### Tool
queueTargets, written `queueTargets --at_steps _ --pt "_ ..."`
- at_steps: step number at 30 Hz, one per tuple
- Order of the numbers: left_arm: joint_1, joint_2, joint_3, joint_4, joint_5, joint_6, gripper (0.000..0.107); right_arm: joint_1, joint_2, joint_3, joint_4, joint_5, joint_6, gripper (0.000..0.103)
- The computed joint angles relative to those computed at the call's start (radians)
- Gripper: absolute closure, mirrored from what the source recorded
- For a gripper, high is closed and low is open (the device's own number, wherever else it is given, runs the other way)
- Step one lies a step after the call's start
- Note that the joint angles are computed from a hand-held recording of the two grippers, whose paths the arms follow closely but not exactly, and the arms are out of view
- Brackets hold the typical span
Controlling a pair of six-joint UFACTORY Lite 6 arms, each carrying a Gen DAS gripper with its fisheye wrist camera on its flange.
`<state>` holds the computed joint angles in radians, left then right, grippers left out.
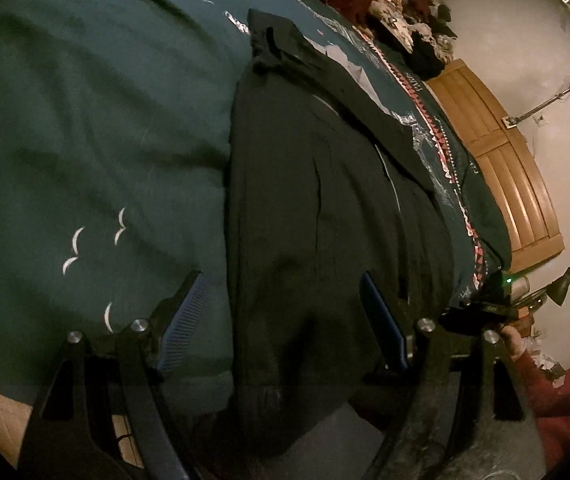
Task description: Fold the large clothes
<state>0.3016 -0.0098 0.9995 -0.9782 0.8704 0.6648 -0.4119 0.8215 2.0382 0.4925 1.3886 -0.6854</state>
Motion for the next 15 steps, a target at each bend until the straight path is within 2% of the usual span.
queueTargets --at_steps 3,7,10,15 --pt "-0.007 0.001 0.006 0.022 0.022 -0.004 0.029 0.020 -0.046 -0.114 -0.013 -0.073 -0.024 0.044" --pt "0.019 -0.033 -0.037 0.056 0.080 0.025 0.029 0.039 -0.058 -0.134 -0.028 -0.095 -0.035 0.041" --pt "0.034 -0.078 -0.083 0.068 0.114 0.055 0.029 0.052 -0.097 -0.214 -0.052 -0.118 -0.063 0.038" --pt "-0.008 -0.098 -0.115 0.100 0.090 0.048 0.029 0.091 -0.114 -0.338 -0.103 -0.167 -0.065 0.038"
